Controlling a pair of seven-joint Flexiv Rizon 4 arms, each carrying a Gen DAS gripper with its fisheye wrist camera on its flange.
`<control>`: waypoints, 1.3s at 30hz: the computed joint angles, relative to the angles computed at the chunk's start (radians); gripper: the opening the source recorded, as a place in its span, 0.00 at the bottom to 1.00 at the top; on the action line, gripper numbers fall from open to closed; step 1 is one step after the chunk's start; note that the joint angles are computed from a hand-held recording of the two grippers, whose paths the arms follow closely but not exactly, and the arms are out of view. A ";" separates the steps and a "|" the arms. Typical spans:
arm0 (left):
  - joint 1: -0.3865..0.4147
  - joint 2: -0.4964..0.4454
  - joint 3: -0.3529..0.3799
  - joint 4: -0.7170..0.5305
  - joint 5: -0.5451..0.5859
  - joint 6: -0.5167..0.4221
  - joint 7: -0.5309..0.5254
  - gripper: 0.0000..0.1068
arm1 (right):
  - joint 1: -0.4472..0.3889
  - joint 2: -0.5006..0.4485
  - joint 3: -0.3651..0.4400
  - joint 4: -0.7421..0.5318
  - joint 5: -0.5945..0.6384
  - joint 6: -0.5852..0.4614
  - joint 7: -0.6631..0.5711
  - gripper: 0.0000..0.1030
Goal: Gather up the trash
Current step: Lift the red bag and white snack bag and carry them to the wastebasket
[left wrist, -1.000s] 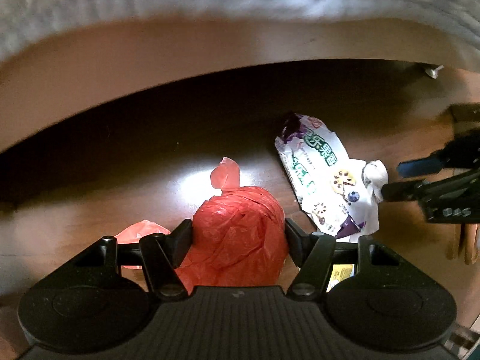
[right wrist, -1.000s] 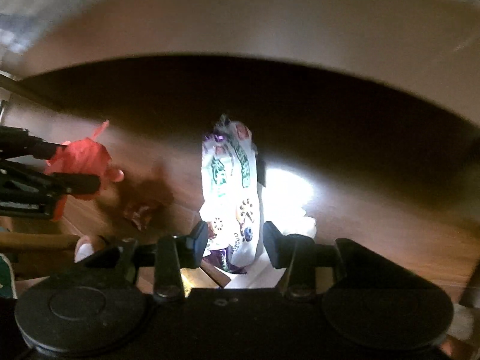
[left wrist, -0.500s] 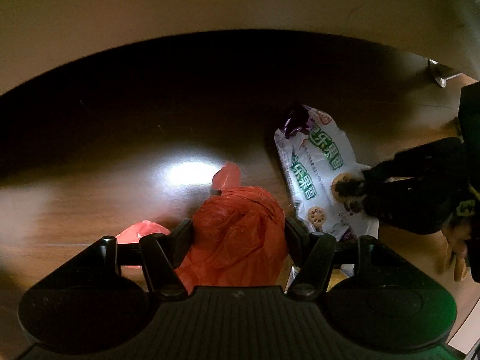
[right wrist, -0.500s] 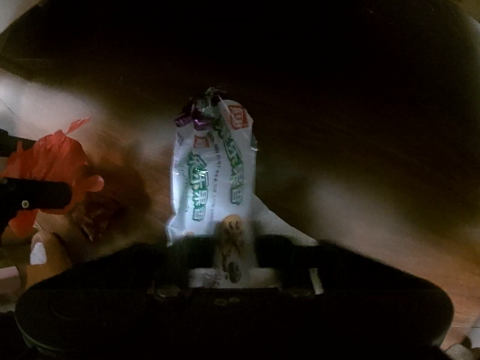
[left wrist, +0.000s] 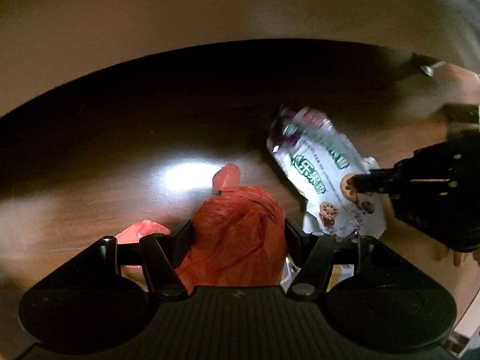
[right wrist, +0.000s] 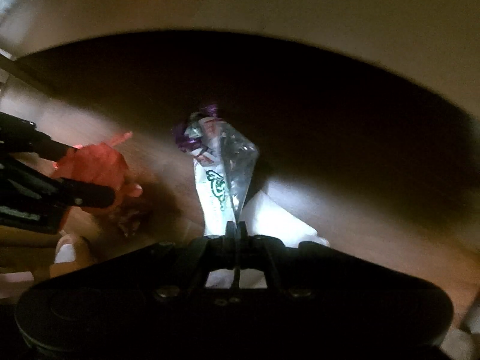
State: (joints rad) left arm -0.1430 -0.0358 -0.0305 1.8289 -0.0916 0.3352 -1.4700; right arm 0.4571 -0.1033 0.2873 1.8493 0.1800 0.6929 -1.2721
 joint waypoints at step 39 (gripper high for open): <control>-0.355 -0.214 -0.222 -1.048 0.084 -0.284 -0.190 0.59 | -0.257 0.681 -0.120 -0.184 -0.273 -0.325 0.169 0.01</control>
State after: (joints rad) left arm -0.4978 -0.2503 -0.2521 0.7810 -0.0073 0.0516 -1.6596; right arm 0.2002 0.5774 0.1674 1.6648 -0.0926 0.3676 -1.1026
